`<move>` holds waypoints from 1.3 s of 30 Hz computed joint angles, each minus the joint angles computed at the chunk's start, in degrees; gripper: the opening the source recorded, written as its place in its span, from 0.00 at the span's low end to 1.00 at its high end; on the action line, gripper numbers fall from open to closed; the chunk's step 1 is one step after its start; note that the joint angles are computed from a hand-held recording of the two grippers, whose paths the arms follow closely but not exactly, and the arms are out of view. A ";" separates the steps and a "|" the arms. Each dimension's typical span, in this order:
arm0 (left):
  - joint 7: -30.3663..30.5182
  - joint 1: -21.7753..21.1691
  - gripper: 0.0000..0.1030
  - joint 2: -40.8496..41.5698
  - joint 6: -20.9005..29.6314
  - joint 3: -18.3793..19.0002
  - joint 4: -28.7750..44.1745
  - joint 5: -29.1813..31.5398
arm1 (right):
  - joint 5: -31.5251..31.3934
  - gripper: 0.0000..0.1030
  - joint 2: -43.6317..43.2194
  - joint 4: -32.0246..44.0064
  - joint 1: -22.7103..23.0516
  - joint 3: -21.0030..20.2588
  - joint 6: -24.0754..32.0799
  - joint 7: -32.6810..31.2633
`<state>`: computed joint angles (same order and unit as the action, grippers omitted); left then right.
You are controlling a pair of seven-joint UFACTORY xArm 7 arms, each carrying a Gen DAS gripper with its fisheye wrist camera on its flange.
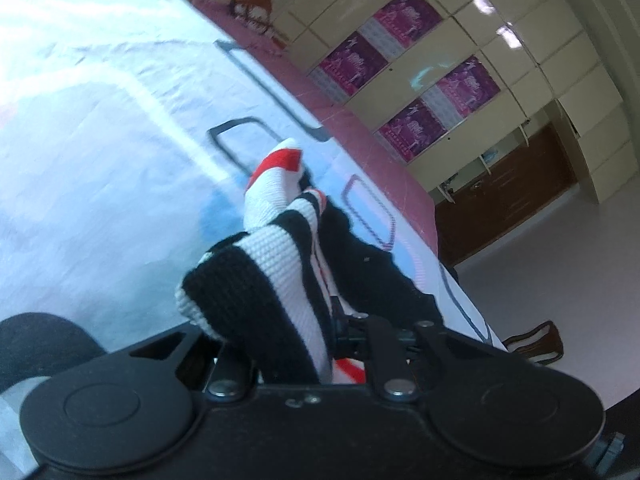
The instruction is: Fold small clothes
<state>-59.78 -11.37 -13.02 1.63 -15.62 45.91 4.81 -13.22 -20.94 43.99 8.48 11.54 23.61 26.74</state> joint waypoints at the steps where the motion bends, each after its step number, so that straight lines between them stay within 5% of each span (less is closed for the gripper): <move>1: -0.92 1.46 0.14 -0.10 0.65 -1.65 0.94 1.60 | 1.11 0.68 -0.13 -0.16 0.76 -0.90 -0.22 -1.12; 4: -3.02 4.48 0.14 0.47 2.40 -5.47 4.43 7.50 | 6.75 0.68 -1.31 -1.19 3.53 -4.57 -1.67 -5.69; 11: -6.85 3.34 0.14 5.86 4.37 -8.91 14.25 20.56 | 17.17 0.68 -8.82 -5.65 5.08 -10.51 -2.30 -13.24; 19: -1.57 -7.11 0.14 17.89 5.10 -9.09 26.52 29.80 | 20.40 0.68 -20.32 -10.51 -1.35 -13.92 3.28 -16.23; 24: 11.96 -13.14 0.20 23.81 13.04 -10.94 28.79 28.87 | 18.70 0.68 -26.35 -12.46 -7.40 -15.24 8.00 -16.89; 27: 7.21 -18.24 0.29 22.39 14.21 -6.41 27.02 36.11 | 18.83 0.68 -27.72 -12.13 -8.84 -16.39 8.48 -17.92; 32: 12.61 -20.02 0.51 19.27 12.19 -4.88 24.05 28.88 | 24.82 0.68 -26.59 -9.91 -3.88 -20.27 8.44 -20.84; 39: 24.30 -22.50 0.51 11.94 10.03 -2.75 16.81 16.17 | 34.33 0.68 -22.05 -7.24 0.65 -23.21 12.25 -23.60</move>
